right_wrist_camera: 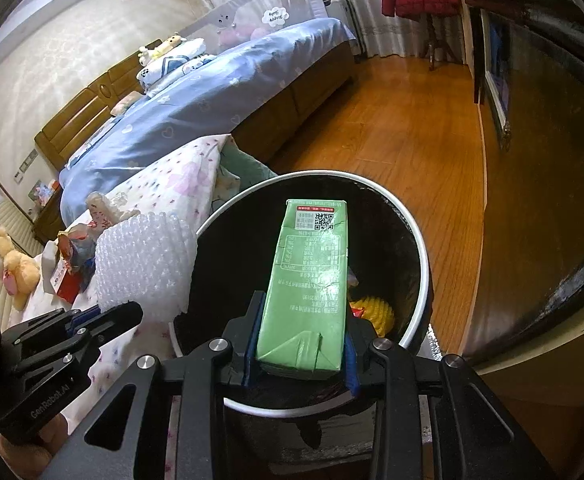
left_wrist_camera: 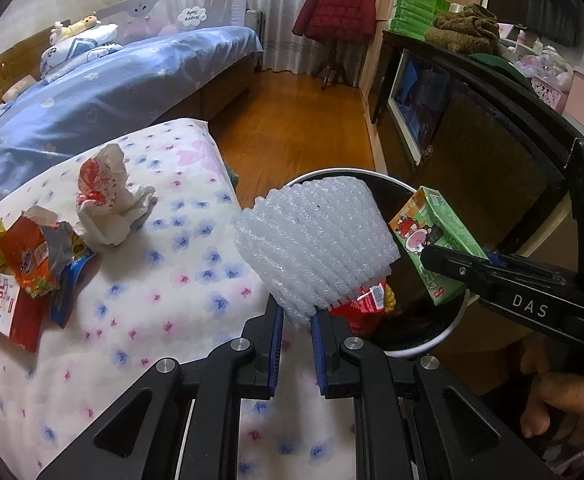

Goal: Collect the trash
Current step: 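Open the right tool to drop the carton while the left tool releases the foam net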

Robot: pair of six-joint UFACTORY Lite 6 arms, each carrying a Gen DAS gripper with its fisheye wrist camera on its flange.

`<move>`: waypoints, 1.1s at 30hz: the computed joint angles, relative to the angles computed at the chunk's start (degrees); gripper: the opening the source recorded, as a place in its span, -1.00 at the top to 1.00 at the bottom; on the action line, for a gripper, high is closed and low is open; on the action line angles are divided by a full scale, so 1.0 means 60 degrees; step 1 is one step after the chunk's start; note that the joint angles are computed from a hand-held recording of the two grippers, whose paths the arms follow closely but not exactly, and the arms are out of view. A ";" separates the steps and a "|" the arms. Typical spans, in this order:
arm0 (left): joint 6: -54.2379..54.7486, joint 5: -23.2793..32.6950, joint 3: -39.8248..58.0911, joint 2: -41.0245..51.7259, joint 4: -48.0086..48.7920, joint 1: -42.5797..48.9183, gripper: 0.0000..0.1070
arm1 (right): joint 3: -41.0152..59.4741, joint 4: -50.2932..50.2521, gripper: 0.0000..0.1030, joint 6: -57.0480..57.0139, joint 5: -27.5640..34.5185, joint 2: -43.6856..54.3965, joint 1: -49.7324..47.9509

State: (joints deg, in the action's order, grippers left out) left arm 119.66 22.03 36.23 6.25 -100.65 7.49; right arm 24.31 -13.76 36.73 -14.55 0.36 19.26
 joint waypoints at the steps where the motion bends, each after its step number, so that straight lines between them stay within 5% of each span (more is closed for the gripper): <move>1: -0.0005 -0.0016 0.0048 0.0043 -0.0016 -0.0033 0.76 | 0.0031 -0.0060 0.36 0.0037 0.0015 0.0024 -0.0037; 11: -0.0178 -0.0245 0.0474 0.0488 -0.0072 -0.0451 0.76 | 0.0306 -0.0821 0.36 0.0585 -0.0020 0.0439 -0.0424; 14: -0.0381 -0.0312 0.0516 0.0497 0.0006 -0.0496 0.58 | 0.0294 -0.1246 0.34 0.0986 -0.0099 0.0496 -0.0624; 18: -0.0334 -0.0240 0.0412 0.0371 -0.0086 -0.0354 0.21 | 0.0226 -0.1784 0.18 0.1528 -0.0181 0.0396 -0.0792; 24: -0.0299 0.0263 -0.0341 -0.0371 0.0278 0.0507 0.06 | -0.0108 -0.1225 0.02 0.1236 -0.0151 -0.0167 -0.0650; 30: -0.0450 0.1194 -0.1163 -0.1161 0.1248 0.2272 -0.03 | -0.0577 0.0614 -0.45 0.0124 -0.0137 -0.1032 0.0362; 33: -0.0694 0.1681 -0.1333 -0.1331 0.2011 0.3428 -0.08 | -0.0676 0.1759 -0.50 -0.0511 -0.0176 -0.1214 0.1118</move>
